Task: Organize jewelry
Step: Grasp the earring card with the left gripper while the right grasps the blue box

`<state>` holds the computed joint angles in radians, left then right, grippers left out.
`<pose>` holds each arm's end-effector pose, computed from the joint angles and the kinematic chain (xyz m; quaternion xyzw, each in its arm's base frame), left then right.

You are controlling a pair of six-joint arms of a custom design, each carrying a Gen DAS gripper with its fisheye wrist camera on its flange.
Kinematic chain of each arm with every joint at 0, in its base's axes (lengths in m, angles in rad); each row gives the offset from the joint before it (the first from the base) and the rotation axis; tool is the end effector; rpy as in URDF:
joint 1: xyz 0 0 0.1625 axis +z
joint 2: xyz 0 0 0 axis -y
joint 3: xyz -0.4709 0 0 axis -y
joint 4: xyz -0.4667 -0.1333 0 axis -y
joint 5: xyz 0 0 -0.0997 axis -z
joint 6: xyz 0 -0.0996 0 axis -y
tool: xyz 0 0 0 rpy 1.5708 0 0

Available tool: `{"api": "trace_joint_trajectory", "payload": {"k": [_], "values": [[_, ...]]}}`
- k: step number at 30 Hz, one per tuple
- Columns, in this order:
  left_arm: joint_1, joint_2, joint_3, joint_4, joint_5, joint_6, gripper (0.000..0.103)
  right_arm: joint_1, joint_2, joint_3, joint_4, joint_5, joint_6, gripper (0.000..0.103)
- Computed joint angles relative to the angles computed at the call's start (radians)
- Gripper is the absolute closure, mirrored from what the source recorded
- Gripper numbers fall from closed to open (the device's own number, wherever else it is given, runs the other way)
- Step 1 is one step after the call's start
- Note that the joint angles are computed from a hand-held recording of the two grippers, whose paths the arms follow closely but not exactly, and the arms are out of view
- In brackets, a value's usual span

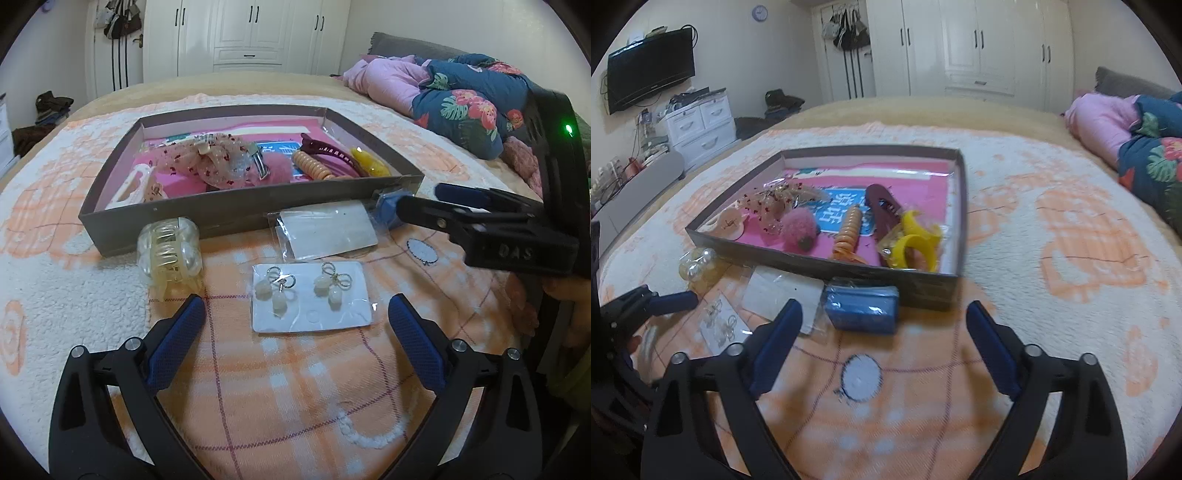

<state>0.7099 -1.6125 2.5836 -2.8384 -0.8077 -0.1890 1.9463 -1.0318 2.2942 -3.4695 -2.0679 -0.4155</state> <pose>-0.1414 -0.3880 0.2080 0.2507 0.8847 -0.3032 0.2500 0.2689 -0.4482 0.1108 0.2837 -0.8792 0.2985 0.2397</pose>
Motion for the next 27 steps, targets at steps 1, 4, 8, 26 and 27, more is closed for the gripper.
{"api": "trace_joint_trajectory", "payload": {"k": [1,4,8,26,27], "values": [[0.004,0.005,-0.004,0.001,-0.002,-0.002,0.015,-0.002,0.002,-0.008,0.02,0.001,0.008,0.028],[0.011,0.017,-0.012,-0.013,-0.013,0.003,0.018,-0.008,0.009,-0.026,0.067,0.006,0.037,0.038],[0.015,0.039,-0.024,-0.018,-0.02,0.006,0.028,-0.024,-0.007,-0.018,0.08,0.047,0.063,0.057],[-0.012,0.037,-0.017,-0.005,-0.052,0.013,0.045,-0.021,-0.087,0.079,-0.029,0.038,0.051,0.06],[-0.015,0.032,-0.015,-0.006,-0.055,0.014,0.045,-0.019,-0.095,0.084,-0.029,0.04,0.053,0.06]]}}
